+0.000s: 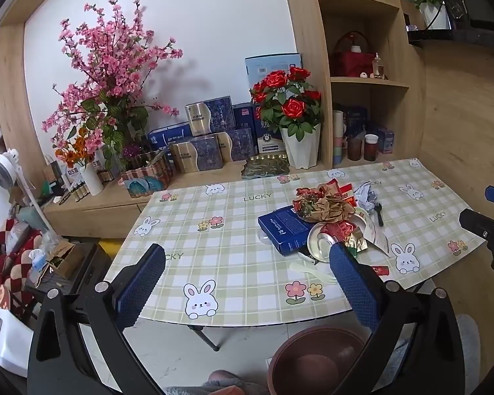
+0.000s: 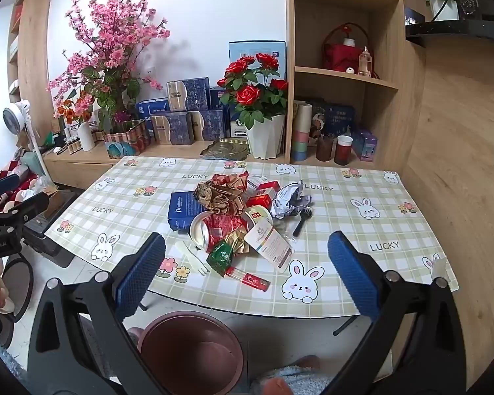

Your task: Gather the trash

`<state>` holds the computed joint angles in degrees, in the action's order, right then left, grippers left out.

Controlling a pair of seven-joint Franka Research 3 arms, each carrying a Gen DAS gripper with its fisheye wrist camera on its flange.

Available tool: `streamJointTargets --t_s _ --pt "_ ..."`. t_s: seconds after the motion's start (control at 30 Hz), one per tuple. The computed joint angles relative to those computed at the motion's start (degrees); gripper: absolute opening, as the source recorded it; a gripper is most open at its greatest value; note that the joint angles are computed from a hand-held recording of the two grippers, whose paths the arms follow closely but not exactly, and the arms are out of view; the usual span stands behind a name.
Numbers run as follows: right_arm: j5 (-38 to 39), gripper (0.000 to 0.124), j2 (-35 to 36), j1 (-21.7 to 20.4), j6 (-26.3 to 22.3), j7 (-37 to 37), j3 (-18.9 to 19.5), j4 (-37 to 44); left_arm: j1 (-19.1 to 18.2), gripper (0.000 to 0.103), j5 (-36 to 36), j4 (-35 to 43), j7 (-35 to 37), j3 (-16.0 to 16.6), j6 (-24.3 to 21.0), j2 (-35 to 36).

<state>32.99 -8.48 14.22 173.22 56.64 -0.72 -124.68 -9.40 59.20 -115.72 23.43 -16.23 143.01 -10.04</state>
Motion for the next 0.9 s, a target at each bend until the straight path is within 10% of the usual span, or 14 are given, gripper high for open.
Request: streamJointTargets --t_s 0.9 --pt "-1.6 0.097 1.0 -0.4 0.1 1.6 0.2 0.4 -0.4 0.098 -0.1 -0.1 0.1 0.3 -0.2 0.1"
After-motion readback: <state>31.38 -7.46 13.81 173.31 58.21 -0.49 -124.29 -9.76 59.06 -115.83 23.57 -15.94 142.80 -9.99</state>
